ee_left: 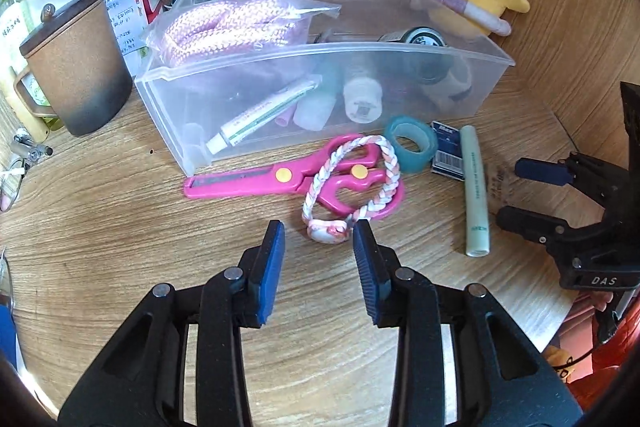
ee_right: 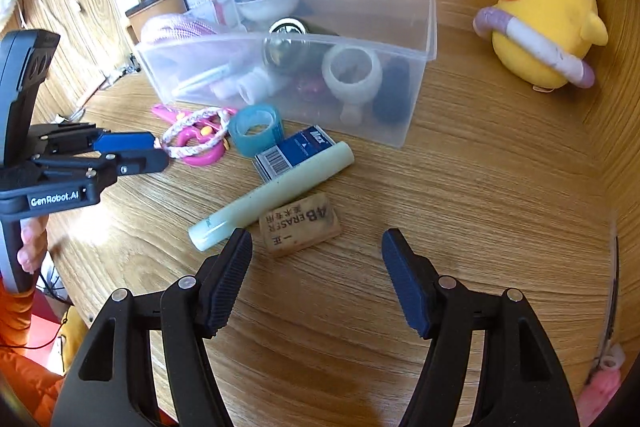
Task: Organize objects
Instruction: 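Grasp the beige eraser with the right tool and lift it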
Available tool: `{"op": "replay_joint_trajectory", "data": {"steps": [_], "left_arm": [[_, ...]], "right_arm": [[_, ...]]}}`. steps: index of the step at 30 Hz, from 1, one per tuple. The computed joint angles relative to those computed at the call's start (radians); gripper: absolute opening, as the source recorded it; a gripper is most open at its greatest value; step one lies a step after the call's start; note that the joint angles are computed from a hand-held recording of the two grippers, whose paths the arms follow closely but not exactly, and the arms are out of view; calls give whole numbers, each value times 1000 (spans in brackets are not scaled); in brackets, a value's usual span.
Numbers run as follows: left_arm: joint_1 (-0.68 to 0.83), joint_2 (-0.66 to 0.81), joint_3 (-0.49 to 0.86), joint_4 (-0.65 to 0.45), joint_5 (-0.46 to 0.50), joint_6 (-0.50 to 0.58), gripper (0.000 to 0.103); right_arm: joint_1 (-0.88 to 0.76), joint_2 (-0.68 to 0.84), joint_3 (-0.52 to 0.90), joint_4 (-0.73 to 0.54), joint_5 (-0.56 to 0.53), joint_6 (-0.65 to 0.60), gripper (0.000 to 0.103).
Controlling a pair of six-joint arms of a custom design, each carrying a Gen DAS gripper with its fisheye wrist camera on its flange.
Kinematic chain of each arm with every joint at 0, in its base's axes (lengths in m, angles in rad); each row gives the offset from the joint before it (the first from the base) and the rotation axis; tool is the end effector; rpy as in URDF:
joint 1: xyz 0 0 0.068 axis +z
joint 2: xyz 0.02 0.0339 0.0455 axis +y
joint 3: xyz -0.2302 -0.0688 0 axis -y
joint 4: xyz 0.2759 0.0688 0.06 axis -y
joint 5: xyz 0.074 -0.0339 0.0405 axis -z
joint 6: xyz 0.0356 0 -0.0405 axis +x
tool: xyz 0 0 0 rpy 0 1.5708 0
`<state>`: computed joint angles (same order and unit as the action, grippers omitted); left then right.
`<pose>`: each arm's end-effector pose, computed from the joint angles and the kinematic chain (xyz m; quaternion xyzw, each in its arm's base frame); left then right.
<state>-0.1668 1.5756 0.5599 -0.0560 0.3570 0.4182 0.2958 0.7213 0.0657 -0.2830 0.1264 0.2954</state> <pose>0.2631 -0.0569 0.0466 0.3170 0.9005 -0.1402 0.2627 0.1611 0.0444 0.0567 0.0194 0.9486 0.0330 0.3143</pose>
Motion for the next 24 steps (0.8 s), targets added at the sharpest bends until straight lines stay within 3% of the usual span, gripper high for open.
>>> {"op": "replay_joint_trajectory", "data": {"steps": [4,6,9,17,24], "left_arm": [[-5,1,-12,37,-5,-5,35],[-1,-5,-24,46,4,0,35],[5,-6,-26,51,11,8,24],[22,-60,-52,48,44,13,22],[54,-215,-106,0,95,13,22]], "right_arm": [[26,73,16,61,26,10,63],[61,104,22,84,71,18,56],[96,106,23,88,90,21,40],[105,90,19,79,98,50,39],[94,-143,-11,-78,125,61,39]]}}
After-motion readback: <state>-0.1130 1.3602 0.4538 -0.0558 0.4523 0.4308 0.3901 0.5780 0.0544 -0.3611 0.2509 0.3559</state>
